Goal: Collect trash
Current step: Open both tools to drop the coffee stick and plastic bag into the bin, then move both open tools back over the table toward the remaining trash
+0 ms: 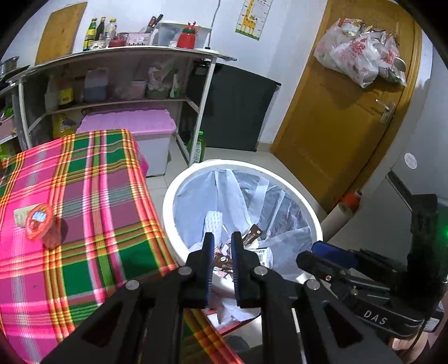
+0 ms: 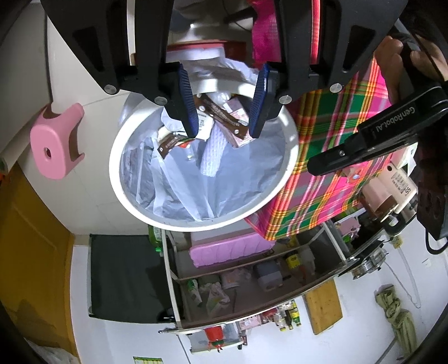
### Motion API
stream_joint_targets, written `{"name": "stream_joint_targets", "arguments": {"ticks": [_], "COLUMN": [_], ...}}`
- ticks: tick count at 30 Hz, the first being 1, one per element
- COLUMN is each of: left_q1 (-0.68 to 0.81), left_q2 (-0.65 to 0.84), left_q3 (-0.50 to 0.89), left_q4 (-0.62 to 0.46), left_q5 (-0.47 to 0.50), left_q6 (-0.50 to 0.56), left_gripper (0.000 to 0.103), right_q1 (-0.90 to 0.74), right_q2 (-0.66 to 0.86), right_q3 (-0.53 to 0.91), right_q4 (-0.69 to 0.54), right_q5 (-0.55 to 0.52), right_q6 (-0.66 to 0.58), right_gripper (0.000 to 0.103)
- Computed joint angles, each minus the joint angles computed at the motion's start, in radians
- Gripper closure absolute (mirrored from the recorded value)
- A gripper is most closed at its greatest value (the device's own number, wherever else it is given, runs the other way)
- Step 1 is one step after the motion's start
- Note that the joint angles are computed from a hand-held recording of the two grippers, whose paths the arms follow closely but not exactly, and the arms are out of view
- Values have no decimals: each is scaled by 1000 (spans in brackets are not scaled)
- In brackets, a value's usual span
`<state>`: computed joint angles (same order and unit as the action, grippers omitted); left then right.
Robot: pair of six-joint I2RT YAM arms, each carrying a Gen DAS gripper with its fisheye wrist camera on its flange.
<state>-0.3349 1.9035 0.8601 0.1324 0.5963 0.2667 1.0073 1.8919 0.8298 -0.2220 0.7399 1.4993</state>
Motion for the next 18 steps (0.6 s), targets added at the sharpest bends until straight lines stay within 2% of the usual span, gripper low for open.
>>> {"name": "stream_joint_targets", "arguments": {"ticks": [8, 18], "left_q1": [79, 192], "left_q2": [-52, -93], "left_q3": [-48, -106], "left_q4": [-2, -6], "left_q5": [21, 53], "left_q6": [16, 67], "left_gripper": [90, 90], "right_q1": [46, 80], "right_q2": [19, 64], "right_q3": [94, 197], "right_q4": [-70, -76], "right_q5": [25, 32], "right_q6": [-21, -95], "right_gripper": [64, 64]}}
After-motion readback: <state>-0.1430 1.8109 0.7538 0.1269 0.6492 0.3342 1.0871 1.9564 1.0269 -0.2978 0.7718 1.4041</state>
